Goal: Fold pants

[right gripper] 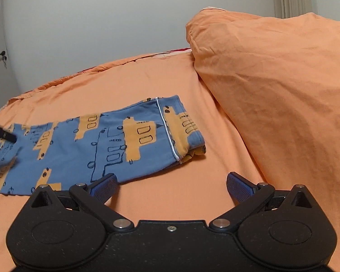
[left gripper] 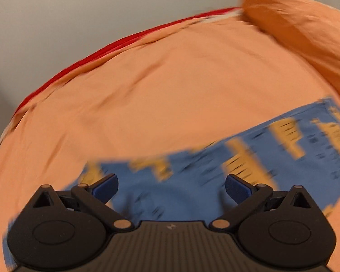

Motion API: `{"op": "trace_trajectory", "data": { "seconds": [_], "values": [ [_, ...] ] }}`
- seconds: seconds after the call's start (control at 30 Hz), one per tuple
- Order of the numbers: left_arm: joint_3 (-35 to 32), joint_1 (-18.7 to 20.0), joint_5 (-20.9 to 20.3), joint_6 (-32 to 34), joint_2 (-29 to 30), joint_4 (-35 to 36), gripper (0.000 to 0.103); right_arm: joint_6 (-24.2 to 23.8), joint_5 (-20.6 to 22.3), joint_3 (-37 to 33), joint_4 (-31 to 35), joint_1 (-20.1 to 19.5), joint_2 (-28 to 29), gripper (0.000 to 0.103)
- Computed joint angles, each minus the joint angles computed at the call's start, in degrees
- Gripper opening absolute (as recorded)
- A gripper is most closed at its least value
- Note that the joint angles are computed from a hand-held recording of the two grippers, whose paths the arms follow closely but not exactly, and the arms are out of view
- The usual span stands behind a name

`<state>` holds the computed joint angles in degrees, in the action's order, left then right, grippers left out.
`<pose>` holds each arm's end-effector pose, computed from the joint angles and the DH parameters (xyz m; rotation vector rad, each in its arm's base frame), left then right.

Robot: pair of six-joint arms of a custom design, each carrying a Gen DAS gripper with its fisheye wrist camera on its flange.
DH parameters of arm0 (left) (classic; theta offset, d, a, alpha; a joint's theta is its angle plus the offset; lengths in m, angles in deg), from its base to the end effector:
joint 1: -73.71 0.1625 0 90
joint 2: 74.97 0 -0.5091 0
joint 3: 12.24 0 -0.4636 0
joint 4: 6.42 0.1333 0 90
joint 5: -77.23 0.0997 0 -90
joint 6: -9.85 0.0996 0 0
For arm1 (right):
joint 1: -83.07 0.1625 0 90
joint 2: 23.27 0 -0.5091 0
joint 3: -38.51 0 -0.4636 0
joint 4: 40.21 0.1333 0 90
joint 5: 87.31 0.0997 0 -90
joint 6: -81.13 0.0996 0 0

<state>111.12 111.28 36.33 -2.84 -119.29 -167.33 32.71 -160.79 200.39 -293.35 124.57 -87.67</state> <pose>-0.3023 -0.4957 -0.0156 0.8566 2.1493 -0.4300 -0.1084 -0.3117 0.2135 0.2030 -2.1841 1.1718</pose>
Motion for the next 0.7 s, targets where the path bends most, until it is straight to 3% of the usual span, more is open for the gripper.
{"op": "trace_trajectory", "data": {
  "seconds": [0.17, 0.23, 0.33, 0.4, 0.5, 0.57, 0.7],
  "values": [
    [-11.0, -1.2, -9.3, 16.5, 9.1, -0.6, 0.103, 0.6, 3.3, 0.0, 7.2, -1.4, -4.7, 0.102],
    [-13.8, -1.2, -13.4, 23.9, 13.1, -4.5, 0.103, 1.1, 4.5, 0.1, 8.3, -2.1, -5.4, 0.102],
    [-16.0, -0.8, -17.5, 31.2, 18.1, -13.2, 0.103, 0.7, 4.2, 0.6, 4.7, -2.0, -3.4, 0.102],
    [-17.5, -0.5, -18.0, 29.8, 20.5, -15.4, 0.102, -0.1, 4.2, 1.2, 1.4, -2.0, -1.0, 0.102],
    [-18.5, 0.4, -18.1, 27.5, 22.7, -14.8, 0.103, -0.3, 4.9, 1.5, 0.5, -2.0, -0.1, 0.102],
    [-17.6, 0.8, -18.5, 25.5, 23.3, -18.1, 0.103, 0.7, 3.3, 1.1, 0.3, -1.1, 0.2, 0.102],
    [-18.1, 1.8, -20.4, 19.3, 21.6, -13.0, 0.103, 1.6, 3.2, 0.8, 1.5, -0.9, -0.7, 0.102]
  ]
}}
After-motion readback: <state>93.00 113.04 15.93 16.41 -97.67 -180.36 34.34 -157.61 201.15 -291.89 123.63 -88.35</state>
